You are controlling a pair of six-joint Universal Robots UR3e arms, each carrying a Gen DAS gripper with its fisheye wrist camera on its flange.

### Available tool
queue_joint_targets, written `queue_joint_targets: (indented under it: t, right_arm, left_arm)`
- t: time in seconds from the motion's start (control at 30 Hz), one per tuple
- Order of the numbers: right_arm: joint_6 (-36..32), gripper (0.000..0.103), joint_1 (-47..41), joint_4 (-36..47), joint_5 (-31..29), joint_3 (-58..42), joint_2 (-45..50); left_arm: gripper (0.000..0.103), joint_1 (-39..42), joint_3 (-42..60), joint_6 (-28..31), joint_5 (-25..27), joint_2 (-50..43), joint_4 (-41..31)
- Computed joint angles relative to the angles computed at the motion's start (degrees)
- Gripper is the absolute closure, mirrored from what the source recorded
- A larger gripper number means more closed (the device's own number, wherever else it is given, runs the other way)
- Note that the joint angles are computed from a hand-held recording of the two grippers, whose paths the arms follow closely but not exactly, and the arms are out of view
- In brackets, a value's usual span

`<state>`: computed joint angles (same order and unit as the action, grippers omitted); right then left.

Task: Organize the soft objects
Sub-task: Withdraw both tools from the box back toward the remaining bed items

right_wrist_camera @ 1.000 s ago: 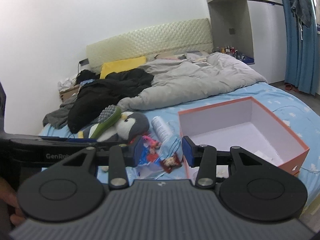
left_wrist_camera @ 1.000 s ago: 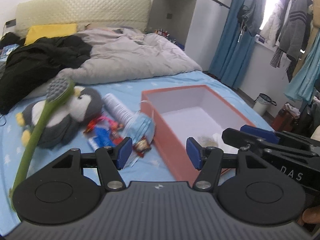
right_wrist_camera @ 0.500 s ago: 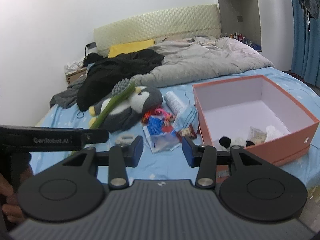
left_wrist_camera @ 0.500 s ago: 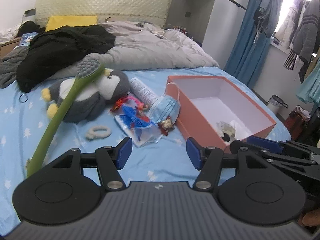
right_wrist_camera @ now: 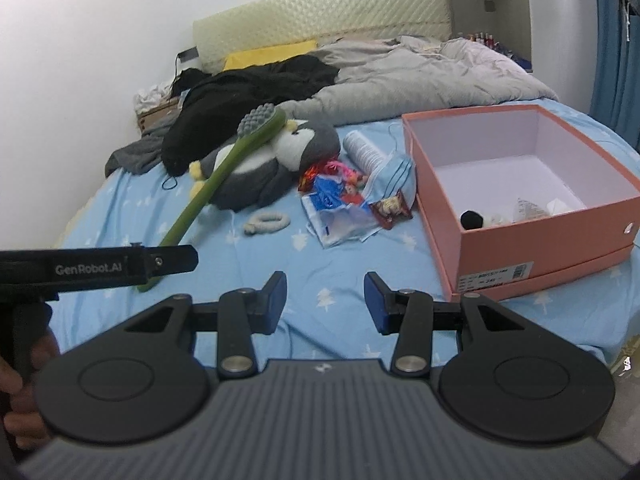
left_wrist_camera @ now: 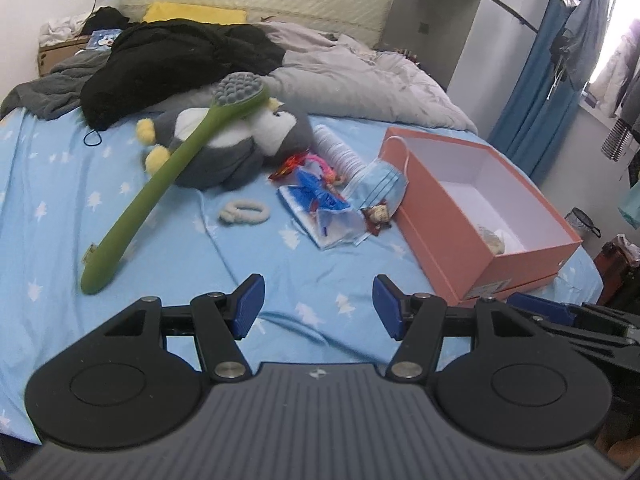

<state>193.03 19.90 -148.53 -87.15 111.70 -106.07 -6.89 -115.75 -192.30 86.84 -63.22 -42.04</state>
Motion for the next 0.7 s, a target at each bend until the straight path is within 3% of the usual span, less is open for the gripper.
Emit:
queue_joint_targets:
  t: [0.43, 0.7]
  right_arm:
    - [-1.28, 0.057, 0.66, -2.43, -0.56, -5.04, 10.15]
    - [-3.23, 0.057, -0.43, -3.92, 1.14, -11.74, 21.1]
  left_arm:
    - [0.037, 6.7, -3.82, 1.22, -4.71, -6.71, 7.32]
    - [0.037, 10.43, -3.5, 2.42, -6.24, -18.62, 15.72]
